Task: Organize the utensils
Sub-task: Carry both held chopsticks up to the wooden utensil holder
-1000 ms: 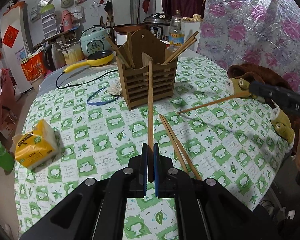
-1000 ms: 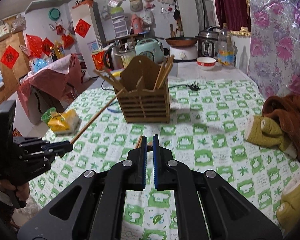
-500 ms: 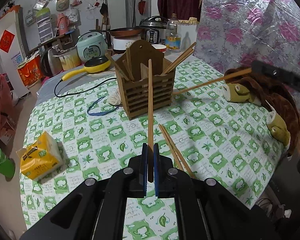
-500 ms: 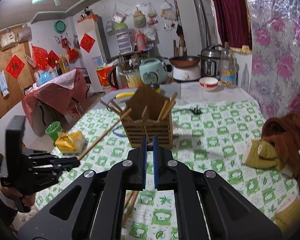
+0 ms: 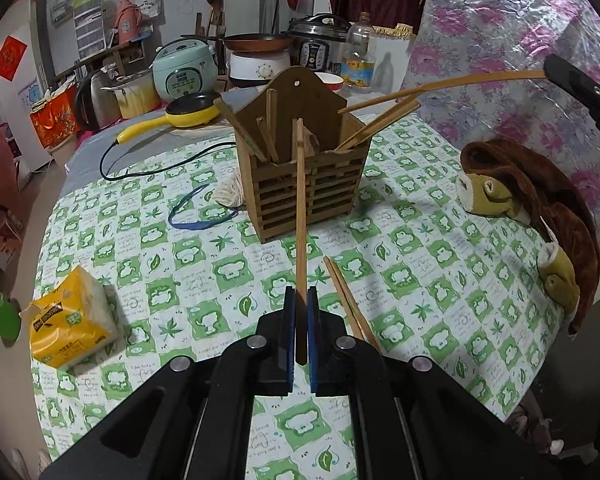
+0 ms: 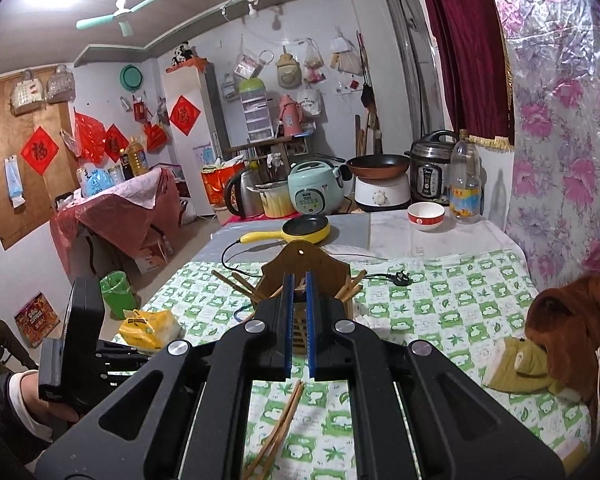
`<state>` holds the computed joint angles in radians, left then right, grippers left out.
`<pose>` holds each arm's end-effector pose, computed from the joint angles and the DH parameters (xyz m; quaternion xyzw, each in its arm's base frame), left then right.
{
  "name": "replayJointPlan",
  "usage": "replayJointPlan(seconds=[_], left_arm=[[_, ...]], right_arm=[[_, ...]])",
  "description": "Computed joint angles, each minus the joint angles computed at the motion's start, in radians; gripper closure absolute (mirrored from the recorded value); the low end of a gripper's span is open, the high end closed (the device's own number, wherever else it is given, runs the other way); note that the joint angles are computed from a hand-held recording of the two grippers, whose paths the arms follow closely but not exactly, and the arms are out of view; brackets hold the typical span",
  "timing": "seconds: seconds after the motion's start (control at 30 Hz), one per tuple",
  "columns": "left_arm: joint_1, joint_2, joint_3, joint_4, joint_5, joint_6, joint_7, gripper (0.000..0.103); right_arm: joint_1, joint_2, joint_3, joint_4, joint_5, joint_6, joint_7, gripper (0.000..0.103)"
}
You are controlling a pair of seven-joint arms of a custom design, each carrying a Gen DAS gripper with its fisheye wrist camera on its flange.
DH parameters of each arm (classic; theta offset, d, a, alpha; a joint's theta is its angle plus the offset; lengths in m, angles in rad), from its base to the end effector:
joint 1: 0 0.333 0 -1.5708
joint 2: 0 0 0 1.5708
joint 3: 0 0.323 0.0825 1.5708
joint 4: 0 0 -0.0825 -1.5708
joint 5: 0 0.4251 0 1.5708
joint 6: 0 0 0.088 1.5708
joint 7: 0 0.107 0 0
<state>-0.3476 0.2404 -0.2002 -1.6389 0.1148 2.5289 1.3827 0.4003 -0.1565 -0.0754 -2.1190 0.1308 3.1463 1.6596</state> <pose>0.6221 -0.3643 0.5477 -0.5193 0.7915 -0.2838 0.1530 0.5615 0.1740 0.6189 -0.6149 0.5575 -0.2696 0.4883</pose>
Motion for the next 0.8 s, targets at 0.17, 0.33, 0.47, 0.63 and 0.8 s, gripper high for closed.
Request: replayJointPlan(seconds=[0.17, 0.33, 0.47, 0.63, 0.8], left_arm=[[-0.009, 0.040, 0.005, 0.060, 0.013, -0.054, 0.005, 0.097], [-0.008, 0.050, 0.009, 0.072, 0.010, -0.066, 0.002, 0.097], [-0.011, 0.064, 0.015, 0.094, 0.021, -0.089, -0.007, 0.097], [-0.012, 0.097, 0.012, 0.154, 0.010, -0.154, 0.015, 0.097], [-0.023, 0.141, 0.017, 0.249, 0.014, -0.238, 0.027, 0.097]], right_arm=[[-0.054, 0.055, 0.042, 0.049, -0.046, -0.030, 0.050, 0.096], [-0.053, 0.094, 0.051, 0.080, 0.046, -0.023, -0.022, 0.097], [-0.089, 0.117, 0.080, 0.096, 0.019, -0.021, 0.000, 0.096], [-0.122, 0.132, 0.104, 0.115, -0.041, -0.056, 0.052, 0.096], [-0.135, 0.159, 0.118, 0.163, 0.018, -0.108, 0.005, 0.096]])
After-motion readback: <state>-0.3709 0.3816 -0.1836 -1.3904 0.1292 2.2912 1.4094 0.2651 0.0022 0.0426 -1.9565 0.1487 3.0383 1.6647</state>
